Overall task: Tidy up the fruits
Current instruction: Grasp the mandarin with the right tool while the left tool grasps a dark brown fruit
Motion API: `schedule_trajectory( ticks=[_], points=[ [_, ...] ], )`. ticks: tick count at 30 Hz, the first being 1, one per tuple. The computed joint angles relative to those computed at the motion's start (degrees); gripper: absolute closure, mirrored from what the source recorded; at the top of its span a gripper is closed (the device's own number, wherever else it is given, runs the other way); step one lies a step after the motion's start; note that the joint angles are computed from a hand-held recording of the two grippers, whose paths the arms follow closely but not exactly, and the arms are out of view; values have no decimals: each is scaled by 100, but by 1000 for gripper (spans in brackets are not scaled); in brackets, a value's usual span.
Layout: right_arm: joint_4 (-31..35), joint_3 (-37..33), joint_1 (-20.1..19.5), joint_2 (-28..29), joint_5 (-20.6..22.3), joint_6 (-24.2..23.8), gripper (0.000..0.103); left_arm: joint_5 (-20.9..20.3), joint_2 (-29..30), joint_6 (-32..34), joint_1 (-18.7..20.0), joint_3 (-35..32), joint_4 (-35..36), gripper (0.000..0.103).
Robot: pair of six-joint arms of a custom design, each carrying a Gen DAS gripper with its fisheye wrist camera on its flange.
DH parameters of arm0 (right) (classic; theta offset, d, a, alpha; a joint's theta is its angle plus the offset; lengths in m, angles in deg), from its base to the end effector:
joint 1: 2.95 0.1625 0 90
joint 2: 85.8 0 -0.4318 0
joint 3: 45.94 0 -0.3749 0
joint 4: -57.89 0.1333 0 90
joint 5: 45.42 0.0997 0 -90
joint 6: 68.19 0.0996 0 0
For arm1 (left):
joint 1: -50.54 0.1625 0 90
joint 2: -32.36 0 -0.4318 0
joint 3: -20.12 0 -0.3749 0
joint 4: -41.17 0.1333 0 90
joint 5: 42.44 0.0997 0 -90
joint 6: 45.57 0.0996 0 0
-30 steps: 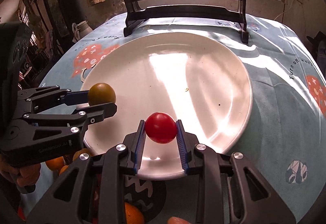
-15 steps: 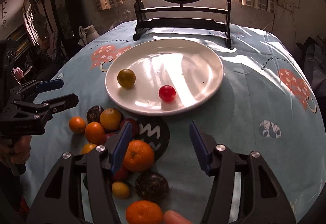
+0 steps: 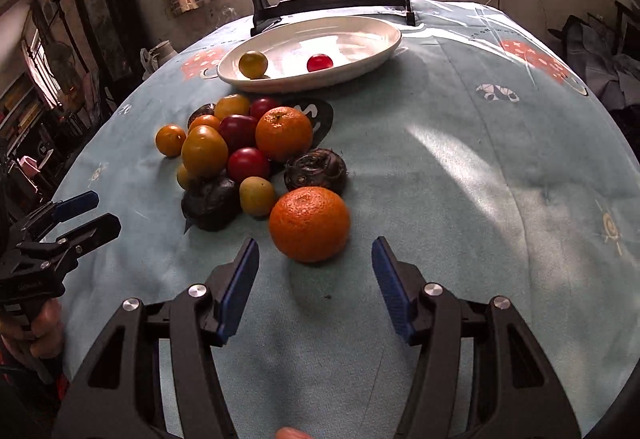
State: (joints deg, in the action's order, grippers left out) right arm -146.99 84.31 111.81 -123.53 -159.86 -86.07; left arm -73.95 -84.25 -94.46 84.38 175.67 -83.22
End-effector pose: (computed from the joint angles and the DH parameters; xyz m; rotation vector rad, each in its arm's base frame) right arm 0.2728 -0.3716 0.0063 0.8695 -2.5441 0.5648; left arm -0.0392 -0.2890 0.2531 0.1957 2.2787 -0.9607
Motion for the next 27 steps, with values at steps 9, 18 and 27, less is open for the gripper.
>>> schedule_trajectory(
  ticks=[9, 18, 27],
  points=[
    [487, -487, 87, 227, -390, -89, 44, -119, 103, 125, 117, -19, -131, 6],
    [759, -400, -327, -196, 818, -241, 58, -356, 480, 738, -12, 125, -1077, 12],
    [363, -292, -725, -327, 1348, 232, 58, -1066, 2345, 2314, 735, -251, -3334, 42]
  ],
)
